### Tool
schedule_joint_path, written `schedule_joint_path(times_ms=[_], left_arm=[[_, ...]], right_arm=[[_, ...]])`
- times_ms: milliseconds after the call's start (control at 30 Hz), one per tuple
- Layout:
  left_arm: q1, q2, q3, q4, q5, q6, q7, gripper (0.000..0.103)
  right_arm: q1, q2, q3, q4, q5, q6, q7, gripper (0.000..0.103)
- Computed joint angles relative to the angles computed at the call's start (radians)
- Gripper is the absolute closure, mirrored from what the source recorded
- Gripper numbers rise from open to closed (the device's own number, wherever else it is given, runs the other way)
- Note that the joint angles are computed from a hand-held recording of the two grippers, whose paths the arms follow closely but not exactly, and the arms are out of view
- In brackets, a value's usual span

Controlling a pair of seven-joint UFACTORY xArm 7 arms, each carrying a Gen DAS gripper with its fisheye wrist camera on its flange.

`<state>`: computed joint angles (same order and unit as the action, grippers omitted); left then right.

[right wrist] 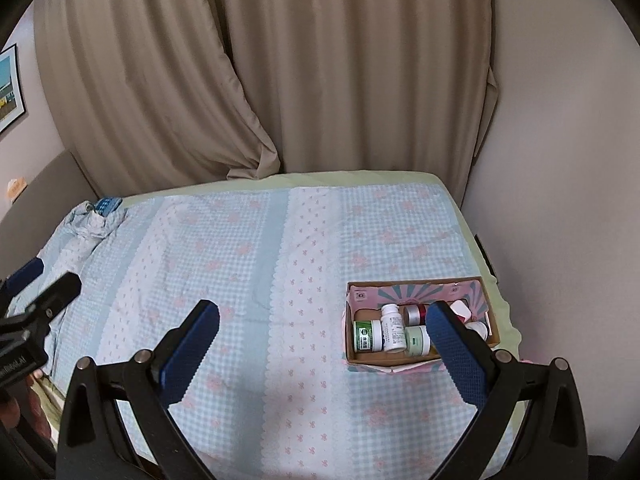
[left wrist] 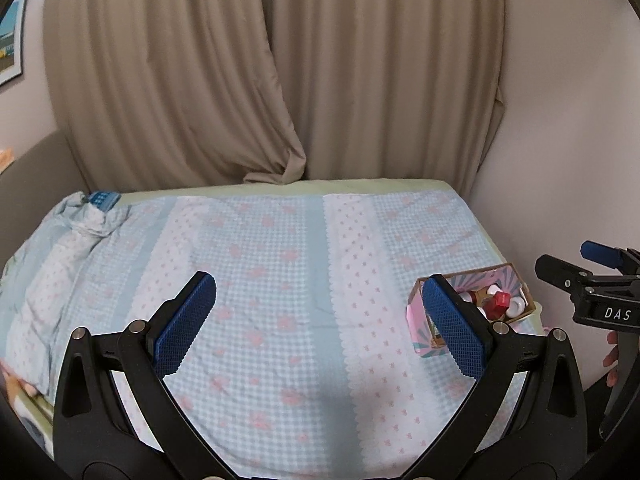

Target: Organize rigid objects

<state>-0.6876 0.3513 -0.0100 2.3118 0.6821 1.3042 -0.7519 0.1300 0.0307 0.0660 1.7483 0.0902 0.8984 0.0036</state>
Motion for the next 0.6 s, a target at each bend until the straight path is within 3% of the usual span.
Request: schedule_joint_path(times_ms=[600], left_arm=[[-0.006, 0.0, 0.001, 0.004, -0.001, -0.002, 0.0, 0.0]], right_arm=[[0.005, -0.015, 0.001, -0.003, -0.045, -0.013, 0.016, 0.0]])
